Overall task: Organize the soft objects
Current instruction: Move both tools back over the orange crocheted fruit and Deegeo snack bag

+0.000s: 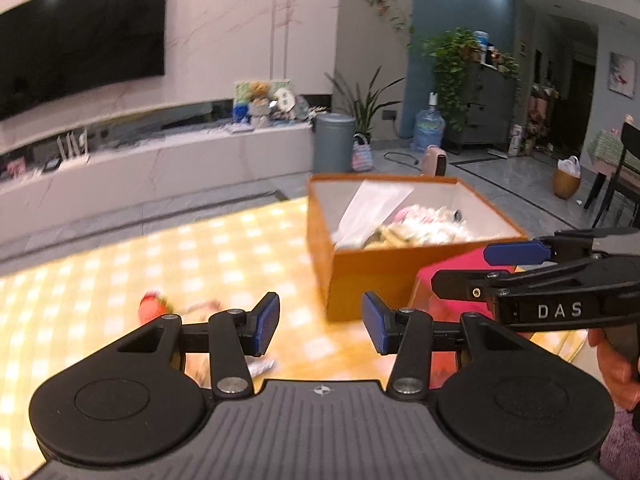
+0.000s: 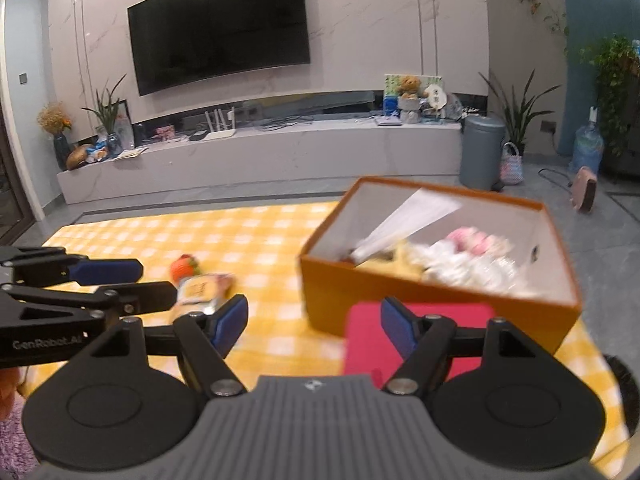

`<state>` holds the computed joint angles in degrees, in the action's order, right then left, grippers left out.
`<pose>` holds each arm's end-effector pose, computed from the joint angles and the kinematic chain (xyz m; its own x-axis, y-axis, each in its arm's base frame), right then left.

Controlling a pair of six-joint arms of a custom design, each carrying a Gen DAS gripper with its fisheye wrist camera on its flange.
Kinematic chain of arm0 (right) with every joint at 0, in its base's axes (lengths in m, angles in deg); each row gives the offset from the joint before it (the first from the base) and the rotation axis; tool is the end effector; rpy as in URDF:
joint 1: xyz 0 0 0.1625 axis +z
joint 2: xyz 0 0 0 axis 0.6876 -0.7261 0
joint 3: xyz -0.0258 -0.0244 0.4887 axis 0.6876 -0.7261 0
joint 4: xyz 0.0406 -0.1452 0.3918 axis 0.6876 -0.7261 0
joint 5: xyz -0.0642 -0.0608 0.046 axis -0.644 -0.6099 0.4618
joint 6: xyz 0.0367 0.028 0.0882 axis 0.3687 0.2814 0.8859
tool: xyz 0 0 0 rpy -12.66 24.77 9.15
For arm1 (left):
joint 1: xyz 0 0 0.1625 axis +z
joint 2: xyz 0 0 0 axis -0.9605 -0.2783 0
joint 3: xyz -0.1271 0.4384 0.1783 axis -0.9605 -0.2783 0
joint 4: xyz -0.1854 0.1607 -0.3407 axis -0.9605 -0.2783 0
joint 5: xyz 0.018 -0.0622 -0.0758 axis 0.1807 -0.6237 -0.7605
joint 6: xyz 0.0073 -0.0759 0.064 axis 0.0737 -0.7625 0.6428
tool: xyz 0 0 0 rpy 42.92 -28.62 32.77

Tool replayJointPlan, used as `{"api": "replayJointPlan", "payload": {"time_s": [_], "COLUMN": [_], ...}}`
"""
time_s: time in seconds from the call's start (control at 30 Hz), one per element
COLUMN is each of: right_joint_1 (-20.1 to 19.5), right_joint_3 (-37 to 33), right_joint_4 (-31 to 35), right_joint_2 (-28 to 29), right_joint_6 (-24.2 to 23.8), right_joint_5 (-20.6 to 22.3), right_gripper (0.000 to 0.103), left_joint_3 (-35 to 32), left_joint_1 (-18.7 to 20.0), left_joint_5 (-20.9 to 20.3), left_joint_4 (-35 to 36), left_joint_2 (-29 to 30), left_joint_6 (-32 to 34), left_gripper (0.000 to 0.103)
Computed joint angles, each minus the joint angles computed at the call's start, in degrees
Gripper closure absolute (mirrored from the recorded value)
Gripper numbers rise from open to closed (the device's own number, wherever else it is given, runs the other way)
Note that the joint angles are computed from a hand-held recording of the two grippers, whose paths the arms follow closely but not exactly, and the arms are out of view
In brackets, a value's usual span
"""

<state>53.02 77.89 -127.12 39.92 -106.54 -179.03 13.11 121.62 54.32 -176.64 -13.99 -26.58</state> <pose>0.2186 -0.7743 0.2495 -0.6081 -0.6483 0.4583 -0.7931 0.4703 -0.3870 -0.3147 -0.6767 0.1499 -0.7334 -0.1228 -0.6686 0.5272 0.5182 -0.6734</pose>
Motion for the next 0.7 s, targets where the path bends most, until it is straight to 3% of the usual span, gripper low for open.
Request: {"api": "replayJointPlan", "payload": {"time_s": [0.2, 0.5, 0.7], "right_joint_1": [0.6, 2.5, 3.6], "right_joint_3": [2.7, -1.3, -6.4], "right_joint_4": [-1.0, 0.2, 3.5], "right_joint_2": [1.3, 7.1, 12.2], "right_joint_6": [-0.6, -2.9, -4.5], "right_joint_5": [-0.7, -3.9, -5.7], "right_gripper": [0.03, 0.029, 0.016], "left_joint_3": [5.0, 9.9, 10.6], "left_joint_1": [1.3, 4.5, 7.4], "left_joint_5": [0.2, -0.8, -1.8], "left_joint_4": [-0.2, 1.3, 3.9], "left_joint_2": [-2.7, -7.2, -9.7], "left_joint_6": [-6.7, -14.2, -18.8], "left_gripper": [0.048, 0.048, 0.048]}}
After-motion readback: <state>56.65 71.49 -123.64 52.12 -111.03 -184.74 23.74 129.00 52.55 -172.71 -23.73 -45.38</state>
